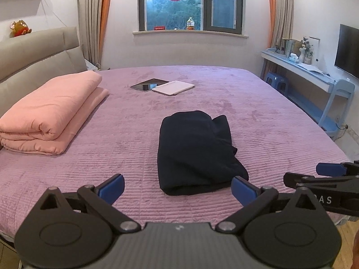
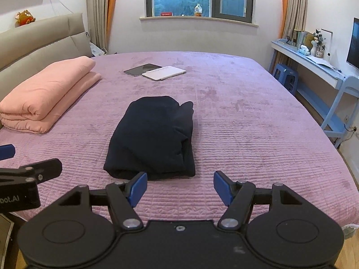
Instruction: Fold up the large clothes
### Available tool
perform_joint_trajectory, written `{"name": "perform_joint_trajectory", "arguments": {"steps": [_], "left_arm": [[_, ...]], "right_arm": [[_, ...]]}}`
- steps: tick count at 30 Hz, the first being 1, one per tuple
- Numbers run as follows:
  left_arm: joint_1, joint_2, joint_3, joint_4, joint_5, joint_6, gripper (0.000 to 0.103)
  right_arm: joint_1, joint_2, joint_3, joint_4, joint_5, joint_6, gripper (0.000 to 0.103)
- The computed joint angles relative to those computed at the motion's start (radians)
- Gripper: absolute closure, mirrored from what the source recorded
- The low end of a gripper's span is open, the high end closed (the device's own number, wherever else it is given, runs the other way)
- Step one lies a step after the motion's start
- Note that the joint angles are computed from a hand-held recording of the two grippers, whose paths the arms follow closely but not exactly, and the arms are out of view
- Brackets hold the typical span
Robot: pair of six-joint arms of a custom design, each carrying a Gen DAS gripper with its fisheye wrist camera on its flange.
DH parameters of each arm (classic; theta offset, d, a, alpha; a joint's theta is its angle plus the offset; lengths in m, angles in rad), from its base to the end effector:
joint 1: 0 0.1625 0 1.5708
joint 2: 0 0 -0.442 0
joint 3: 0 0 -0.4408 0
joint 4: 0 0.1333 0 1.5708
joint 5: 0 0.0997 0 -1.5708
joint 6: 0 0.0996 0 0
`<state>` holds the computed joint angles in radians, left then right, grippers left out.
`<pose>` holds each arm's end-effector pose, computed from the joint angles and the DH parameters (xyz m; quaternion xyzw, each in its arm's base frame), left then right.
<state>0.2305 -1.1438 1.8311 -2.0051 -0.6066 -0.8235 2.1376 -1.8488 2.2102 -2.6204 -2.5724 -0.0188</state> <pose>-0.5409 -0.3479 0.2052 0.2812 0.8348 -0.3536 0.3147 0.2576 -0.3127 0.4535 0.0833 -0.8374 0.4072 0.3551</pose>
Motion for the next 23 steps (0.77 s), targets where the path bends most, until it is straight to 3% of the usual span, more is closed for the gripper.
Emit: {"name": "perform_joint_trajectory", "arguments": {"steps": [23], "left_arm": [[0.014,0.015,0.010,-0.033,-0.002,0.007,0.002]], "right_arm": [[-0.030,-0.002,0.000,0.027,0.018,0.019,0.025]]}}
